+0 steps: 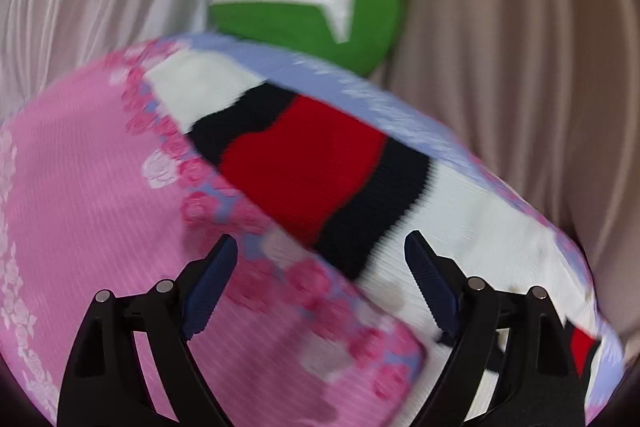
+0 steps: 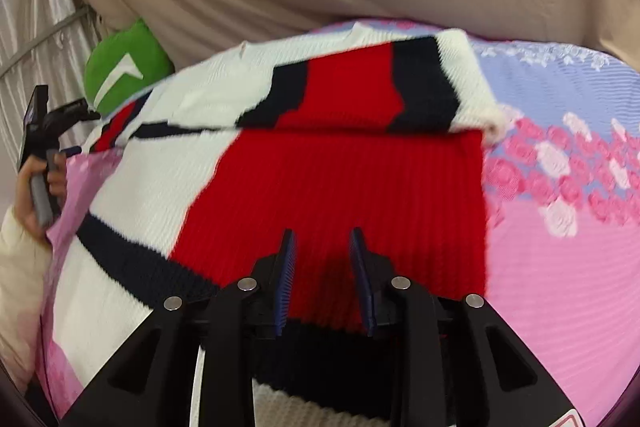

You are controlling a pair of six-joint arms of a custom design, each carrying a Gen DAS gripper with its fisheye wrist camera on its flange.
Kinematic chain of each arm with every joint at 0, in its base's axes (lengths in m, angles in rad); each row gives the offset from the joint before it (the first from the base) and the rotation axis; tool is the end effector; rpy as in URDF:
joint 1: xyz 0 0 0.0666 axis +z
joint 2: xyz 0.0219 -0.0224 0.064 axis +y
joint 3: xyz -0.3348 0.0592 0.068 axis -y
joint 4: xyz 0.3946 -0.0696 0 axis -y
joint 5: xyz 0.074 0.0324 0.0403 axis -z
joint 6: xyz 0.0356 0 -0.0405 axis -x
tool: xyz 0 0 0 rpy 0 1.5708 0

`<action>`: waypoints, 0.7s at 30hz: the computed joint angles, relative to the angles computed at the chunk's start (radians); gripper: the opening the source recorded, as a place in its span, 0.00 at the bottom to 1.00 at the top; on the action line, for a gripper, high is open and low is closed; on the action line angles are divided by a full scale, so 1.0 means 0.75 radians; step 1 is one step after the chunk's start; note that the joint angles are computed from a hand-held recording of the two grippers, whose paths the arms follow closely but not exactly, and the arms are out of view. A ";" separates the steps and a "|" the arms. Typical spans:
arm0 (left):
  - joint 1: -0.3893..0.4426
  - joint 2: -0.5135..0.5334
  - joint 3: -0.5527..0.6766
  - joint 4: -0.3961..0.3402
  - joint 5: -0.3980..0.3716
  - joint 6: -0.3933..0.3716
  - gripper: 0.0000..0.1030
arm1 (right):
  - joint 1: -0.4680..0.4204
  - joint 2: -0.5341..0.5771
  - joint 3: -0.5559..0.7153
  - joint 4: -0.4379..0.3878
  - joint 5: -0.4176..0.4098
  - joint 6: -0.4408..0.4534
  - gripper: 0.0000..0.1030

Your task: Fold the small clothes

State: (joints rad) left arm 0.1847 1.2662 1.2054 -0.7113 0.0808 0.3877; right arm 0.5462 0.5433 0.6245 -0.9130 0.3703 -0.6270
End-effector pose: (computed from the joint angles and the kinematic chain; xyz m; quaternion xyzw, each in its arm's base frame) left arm 0.4513 0.0810 0.3699 -0.2448 0.8876 -0.0764 0.3827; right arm 0.2084 0.1111 0.3145 0.1035 0.9131 0.0535 0.3907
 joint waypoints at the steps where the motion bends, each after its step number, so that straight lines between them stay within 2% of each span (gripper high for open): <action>1: 0.031 0.045 0.026 -0.009 0.051 0.029 0.78 | 0.012 0.018 0.004 0.003 0.030 0.001 0.27; 3: 0.062 0.121 0.076 -0.038 0.118 0.075 0.70 | 0.021 0.021 0.001 0.015 0.046 -0.010 0.31; 5: 0.076 0.184 0.109 -0.042 0.228 0.140 0.63 | 0.005 0.026 -0.004 0.014 0.040 -0.023 0.33; 6: 0.065 0.186 0.107 -0.021 0.191 0.147 0.60 | -0.004 0.028 -0.004 0.012 0.035 -0.030 0.33; 7: 0.048 0.192 0.113 -0.008 0.160 0.135 0.37 | 0.005 0.024 -0.008 0.008 0.044 -0.043 0.33; 9: 0.038 0.241 0.156 -0.040 0.203 0.123 0.07 | 0.002 0.029 -0.006 0.008 0.045 -0.049 0.33; 11: 0.001 0.214 0.147 -0.022 0.136 0.125 0.06 | 0.007 0.035 -0.004 0.006 0.054 -0.056 0.33; 15: -0.197 -0.059 0.013 0.121 -0.090 -0.003 0.05 | 0.022 0.057 0.005 0.004 0.083 -0.063 0.33; 16: -0.295 -0.147 -0.028 0.163 -0.137 -0.069 0.05 | 0.025 0.062 0.008 0.003 0.088 -0.066 0.33; 18: -0.511 -0.243 -0.074 0.174 -0.196 -0.195 0.05 | 0.024 0.054 0.005 0.003 0.093 -0.068 0.33; 21: -0.869 -0.234 -0.120 0.087 -0.250 -0.373 0.09 | 0.026 -0.007 -0.018 0.007 0.113 -0.093 0.35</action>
